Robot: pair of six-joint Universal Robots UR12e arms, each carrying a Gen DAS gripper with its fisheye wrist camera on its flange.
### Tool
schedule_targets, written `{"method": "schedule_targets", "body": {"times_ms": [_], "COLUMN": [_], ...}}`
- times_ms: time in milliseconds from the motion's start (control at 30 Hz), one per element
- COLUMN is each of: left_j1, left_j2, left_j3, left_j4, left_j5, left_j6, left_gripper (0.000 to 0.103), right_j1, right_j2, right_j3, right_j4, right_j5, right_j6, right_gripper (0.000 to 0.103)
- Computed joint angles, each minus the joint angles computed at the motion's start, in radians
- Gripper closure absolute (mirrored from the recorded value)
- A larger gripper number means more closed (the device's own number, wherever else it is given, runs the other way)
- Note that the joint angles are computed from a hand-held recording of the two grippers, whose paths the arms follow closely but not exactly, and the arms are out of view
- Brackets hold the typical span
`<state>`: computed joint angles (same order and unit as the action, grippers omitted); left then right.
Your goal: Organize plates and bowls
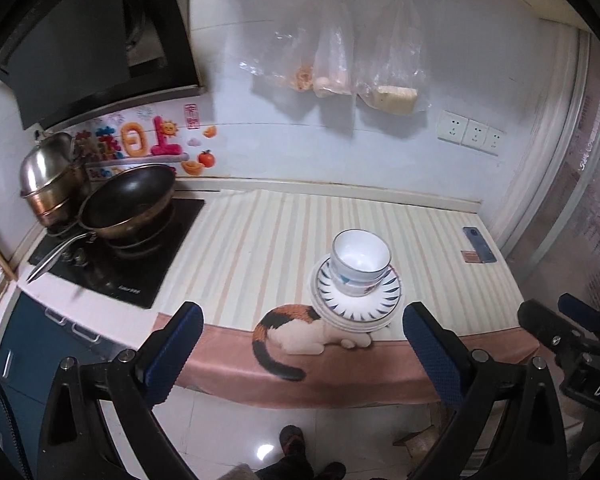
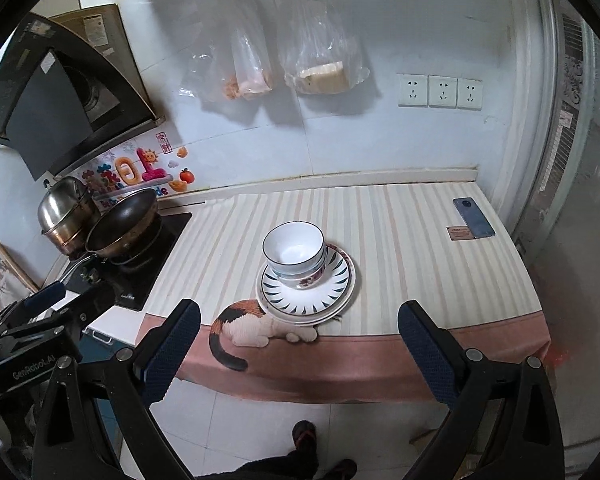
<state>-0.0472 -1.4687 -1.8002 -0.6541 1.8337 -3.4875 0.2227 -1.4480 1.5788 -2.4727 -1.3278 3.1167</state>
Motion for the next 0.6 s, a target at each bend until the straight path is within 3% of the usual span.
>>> {"method": "schedule_targets", "body": {"times_ms": [233,600], "left_j1": [-0.032,-0.039], "left_j2": [0.020,0.029], "left_j3": [-0.028,-0.038], "left_j4": [0.012,0.035], "left_j5": [0.076,0.096], "left_j6": [-0.010,-0.031], "left_gripper": [0.001,0.001], "right_j1": [0.003,0.006], "right_j2": [-0.036,-0.039], "right_j3": [0.040,0.043], "right_j4": [-0.017,-0.016], "right_j5": [-0.004,-0.014], "right_j6": [-0.028,-0.041], "right_gripper": [0.002,0.002]}}
